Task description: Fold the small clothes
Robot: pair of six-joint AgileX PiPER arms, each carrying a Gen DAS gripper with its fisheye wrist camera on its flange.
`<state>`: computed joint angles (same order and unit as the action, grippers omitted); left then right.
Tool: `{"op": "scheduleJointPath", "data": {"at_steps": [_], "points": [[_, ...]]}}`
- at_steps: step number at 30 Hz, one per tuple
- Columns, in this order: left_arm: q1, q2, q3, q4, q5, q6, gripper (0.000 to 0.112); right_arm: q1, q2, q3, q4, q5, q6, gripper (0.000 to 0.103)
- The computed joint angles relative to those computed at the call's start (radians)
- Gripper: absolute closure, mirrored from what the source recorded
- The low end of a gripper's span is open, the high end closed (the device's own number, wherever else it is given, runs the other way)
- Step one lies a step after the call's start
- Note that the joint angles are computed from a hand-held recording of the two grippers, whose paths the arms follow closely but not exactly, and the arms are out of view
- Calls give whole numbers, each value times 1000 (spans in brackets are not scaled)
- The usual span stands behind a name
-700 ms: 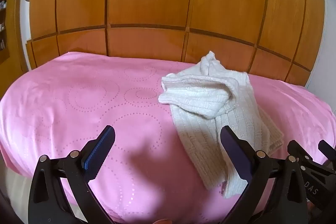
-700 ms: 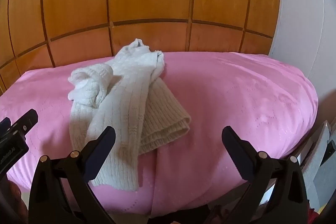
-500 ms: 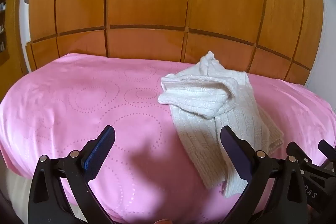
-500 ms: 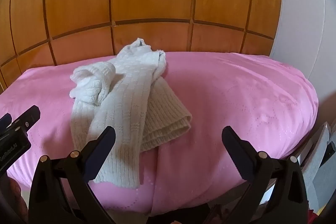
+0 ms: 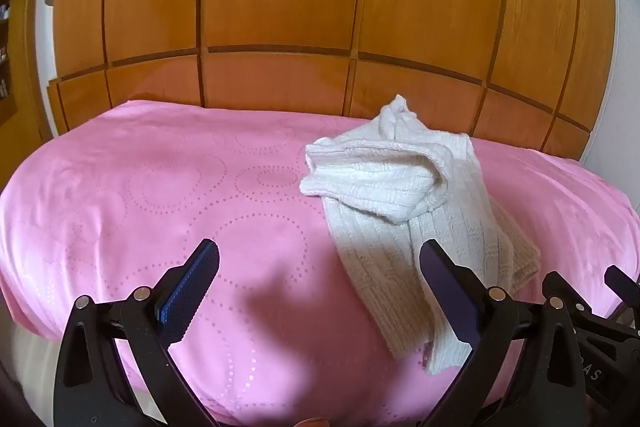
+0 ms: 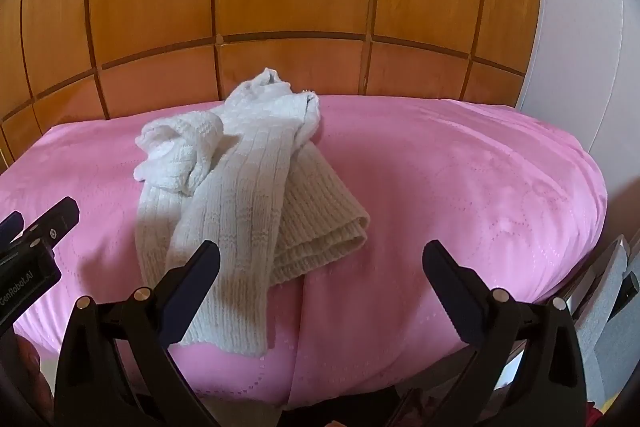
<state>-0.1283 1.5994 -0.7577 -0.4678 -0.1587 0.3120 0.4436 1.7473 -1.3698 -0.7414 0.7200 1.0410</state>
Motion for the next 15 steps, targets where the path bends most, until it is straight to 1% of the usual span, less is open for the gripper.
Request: {"op": "scheduleJointPath", "data": {"at_steps": [9, 15], "points": [[-3, 8, -3, -40, 3, 34, 13, -5, 12, -10, 26, 1, -29, 2], [0, 6, 1, -13, 5, 9, 13, -8, 17, -15, 41, 3, -44, 2]]}}
